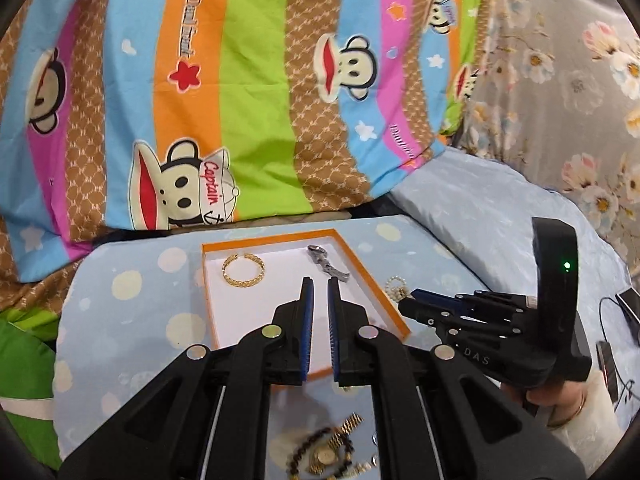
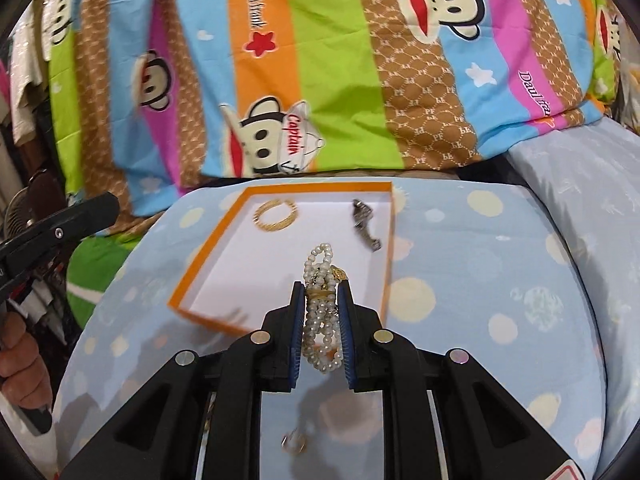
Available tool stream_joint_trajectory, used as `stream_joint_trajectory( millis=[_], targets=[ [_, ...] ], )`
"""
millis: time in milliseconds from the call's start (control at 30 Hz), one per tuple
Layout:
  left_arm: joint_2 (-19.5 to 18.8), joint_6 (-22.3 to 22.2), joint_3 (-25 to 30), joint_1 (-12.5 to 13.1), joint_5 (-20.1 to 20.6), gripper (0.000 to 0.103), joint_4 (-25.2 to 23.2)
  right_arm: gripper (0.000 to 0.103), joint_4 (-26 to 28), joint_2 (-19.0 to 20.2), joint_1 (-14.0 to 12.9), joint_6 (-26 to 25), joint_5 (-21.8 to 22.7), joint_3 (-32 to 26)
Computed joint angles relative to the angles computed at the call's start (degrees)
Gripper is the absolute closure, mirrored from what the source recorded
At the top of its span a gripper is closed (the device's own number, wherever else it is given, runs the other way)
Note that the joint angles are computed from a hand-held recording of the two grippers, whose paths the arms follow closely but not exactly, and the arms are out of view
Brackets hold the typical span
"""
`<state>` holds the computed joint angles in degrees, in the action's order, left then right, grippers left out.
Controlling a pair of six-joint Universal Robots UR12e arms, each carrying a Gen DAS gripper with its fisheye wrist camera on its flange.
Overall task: Organize jewelry
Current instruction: 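Carry the bead and pearl bracelets over the orange box with both tools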
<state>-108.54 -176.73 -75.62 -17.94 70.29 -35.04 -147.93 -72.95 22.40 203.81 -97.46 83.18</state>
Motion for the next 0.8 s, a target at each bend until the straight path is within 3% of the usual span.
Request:
stream_joint_trajectory(
  millis=[167,200,233,300,433,667,800],
  targets=[
    [1.43,3.89,-3.33,0.19,1.09,0.095,-0.74,0.087,-1.24,-0.34,-0.29,-0.21,0.61,1.42],
    [2.27,5.04,-4.73,0.29,1.47,0.089,-1.46,0.087,-1.27,-0.48,-0.32,-0.19,0.83,1.66],
    [3.23,5.93,-6.34,0.47,1.82,0.071,-2.66,0.087,-1.45,-0.71,-0.42,0.04,1.51,2.01],
    [4.55,6.17,-8.94,0.84,1.99,0.06,-4.04,0.087,-1.62,-1.08,-0.43,0.23,2.1,2.47],
    [5.77,7.7,-12.35,0.84,4.63,0.061,-6.65,0.087,-2.04,-1.72,0.35,-0.68,2.13,3.16],
    [5.27,9.28,-13.14,-0.11,7.49,0.067,-9.65,0.087,-2.58,-2.49,0.99,-0.77,1.81,4.23],
    [5.45,10.36,-14.17,-1.0,10.25,0.074,-6.84,0.087,-2.62,-2.61,0.81,-0.31,2.13,4.56]
  ],
)
